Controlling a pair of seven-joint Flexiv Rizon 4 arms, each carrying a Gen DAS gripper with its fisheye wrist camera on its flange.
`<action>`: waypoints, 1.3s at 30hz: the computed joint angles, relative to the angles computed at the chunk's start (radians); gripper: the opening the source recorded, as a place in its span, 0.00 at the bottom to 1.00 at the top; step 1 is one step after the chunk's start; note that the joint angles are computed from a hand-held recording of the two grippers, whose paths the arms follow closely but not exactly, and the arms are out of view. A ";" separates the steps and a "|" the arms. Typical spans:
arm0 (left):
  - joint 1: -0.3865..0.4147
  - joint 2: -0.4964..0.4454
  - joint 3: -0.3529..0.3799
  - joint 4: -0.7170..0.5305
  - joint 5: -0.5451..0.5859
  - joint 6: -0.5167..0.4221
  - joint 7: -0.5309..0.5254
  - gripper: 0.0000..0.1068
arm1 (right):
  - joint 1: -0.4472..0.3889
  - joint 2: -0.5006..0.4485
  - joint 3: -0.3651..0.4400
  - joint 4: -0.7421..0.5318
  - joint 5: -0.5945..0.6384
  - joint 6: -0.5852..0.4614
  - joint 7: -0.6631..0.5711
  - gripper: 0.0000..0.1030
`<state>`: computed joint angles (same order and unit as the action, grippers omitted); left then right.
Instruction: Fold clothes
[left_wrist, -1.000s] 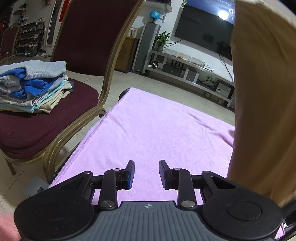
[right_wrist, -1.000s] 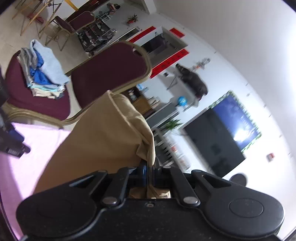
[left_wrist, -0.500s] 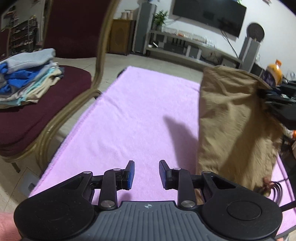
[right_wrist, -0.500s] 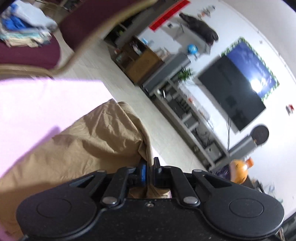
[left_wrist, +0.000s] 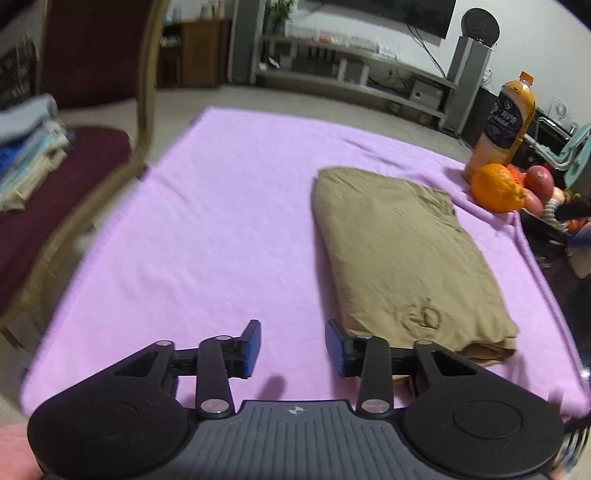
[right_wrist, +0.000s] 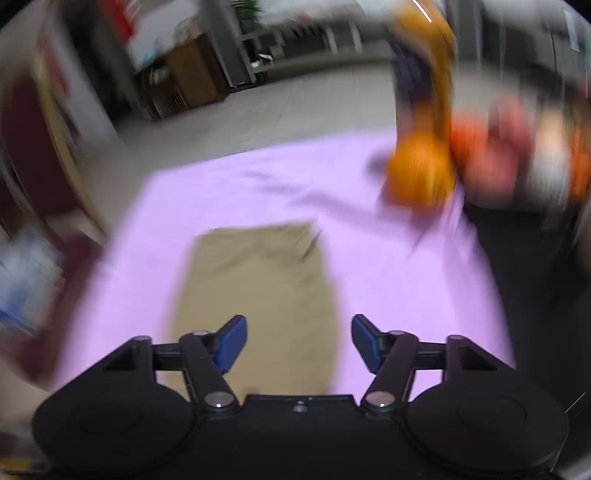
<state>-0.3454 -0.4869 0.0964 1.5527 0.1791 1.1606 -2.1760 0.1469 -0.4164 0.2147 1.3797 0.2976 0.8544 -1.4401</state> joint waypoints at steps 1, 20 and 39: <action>0.035 -0.006 -0.041 0.005 -0.052 -0.001 0.034 0.43 | -0.044 0.004 0.031 0.007 0.091 -0.016 -0.009 0.65; 0.049 -0.175 -0.105 -0.165 -0.224 -0.041 0.269 0.25 | -0.042 -0.078 0.079 0.178 0.377 0.308 -0.094 0.22; -0.070 -0.060 0.043 -0.090 0.037 -0.051 0.182 0.31 | -0.008 0.006 0.073 0.356 0.105 0.411 0.092 0.35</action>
<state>-0.4155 -0.5470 0.1397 1.4631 0.2158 1.1095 -1.9943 0.1386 -0.4109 0.2874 1.7355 0.4025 1.2651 -1.3478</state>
